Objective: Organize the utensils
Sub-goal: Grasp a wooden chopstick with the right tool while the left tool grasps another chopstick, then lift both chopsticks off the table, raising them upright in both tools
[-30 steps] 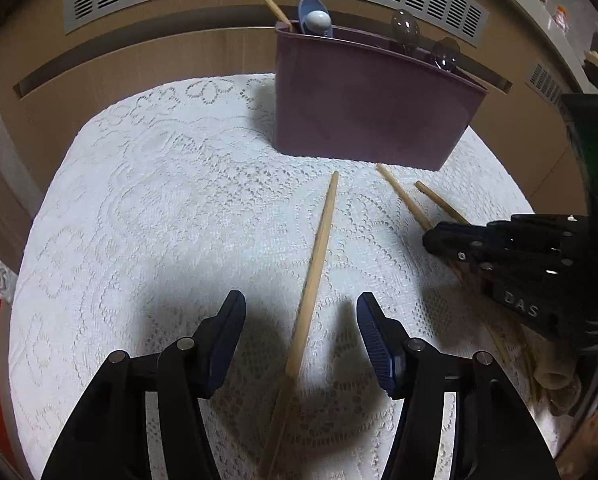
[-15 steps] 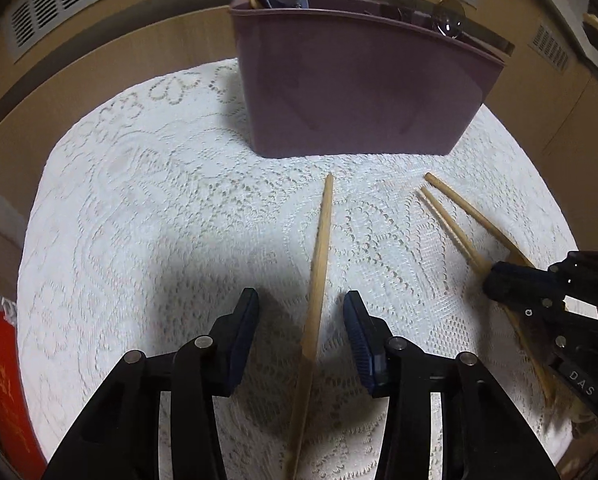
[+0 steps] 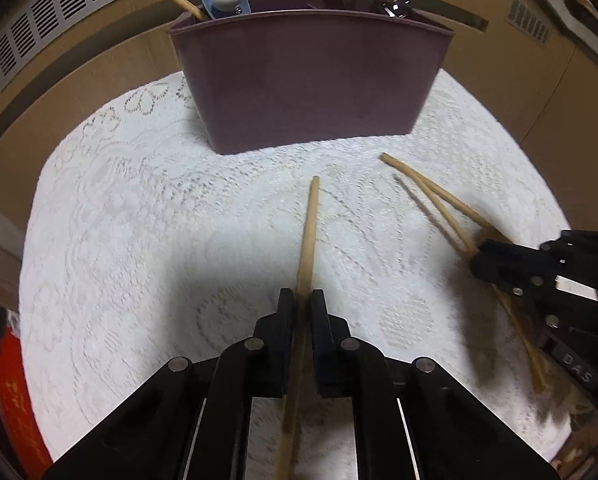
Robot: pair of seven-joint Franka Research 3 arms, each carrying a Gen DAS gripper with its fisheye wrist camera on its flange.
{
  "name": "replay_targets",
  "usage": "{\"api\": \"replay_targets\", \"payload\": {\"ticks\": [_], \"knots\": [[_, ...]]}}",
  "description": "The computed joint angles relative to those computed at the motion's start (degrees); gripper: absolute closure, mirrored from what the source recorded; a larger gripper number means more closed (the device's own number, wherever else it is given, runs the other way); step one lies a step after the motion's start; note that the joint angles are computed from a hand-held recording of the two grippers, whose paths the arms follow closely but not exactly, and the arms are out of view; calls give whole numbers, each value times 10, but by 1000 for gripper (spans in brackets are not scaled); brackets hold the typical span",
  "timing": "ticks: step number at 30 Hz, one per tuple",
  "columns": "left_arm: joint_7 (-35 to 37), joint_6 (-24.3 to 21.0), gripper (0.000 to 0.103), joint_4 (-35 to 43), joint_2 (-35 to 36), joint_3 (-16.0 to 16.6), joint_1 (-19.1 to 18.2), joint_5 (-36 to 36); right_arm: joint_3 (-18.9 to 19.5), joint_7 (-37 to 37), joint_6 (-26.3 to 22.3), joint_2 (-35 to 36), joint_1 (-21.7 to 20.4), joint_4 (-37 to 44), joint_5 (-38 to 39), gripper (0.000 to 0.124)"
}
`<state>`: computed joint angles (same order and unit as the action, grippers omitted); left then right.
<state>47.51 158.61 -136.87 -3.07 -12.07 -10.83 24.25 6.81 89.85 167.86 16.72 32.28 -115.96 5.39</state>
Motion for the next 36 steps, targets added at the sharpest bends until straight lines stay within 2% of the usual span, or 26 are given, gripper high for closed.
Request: {"api": "replay_targets", "payload": {"ticks": [8,13,16,18,20,22,28,31,33,35,36], "knots": [[-58,73,96,-57,-56,-8,0,5,-4,7,11,-3,6,-8,-3,116],[-122,106,96,-74,-77,-24,27,46,-3,8,17,-10,6,-14,-4,116],[-144,153,96,-101,-96,-19,38,46,-7,11,23,-16,6,-19,-9,116],[-152,169,96,-113,-108,-24,51,49,2,-1,28,-19,-5,-21,3,116],[-159,176,96,-122,-119,-32,65,54,21,-26,33,-19,-24,-20,32,116],[-157,183,96,-130,-127,-30,70,51,20,-32,29,-15,-25,-11,40,116],[-148,200,96,-150,-150,-30,83,31,-9,-11,-21,27,7,55,-4,116],[-143,204,96,-158,-162,-35,90,25,-40,32,-57,55,38,98,-51,116],[-128,195,96,-157,-159,-22,75,13,-60,72,-82,69,57,121,-83,113],[-89,169,95,-147,-146,15,32,-19,-52,80,-92,75,50,128,-87,106],[-77,152,94,-140,-137,20,24,-32,-45,78,-94,75,44,127,-84,103]]}}
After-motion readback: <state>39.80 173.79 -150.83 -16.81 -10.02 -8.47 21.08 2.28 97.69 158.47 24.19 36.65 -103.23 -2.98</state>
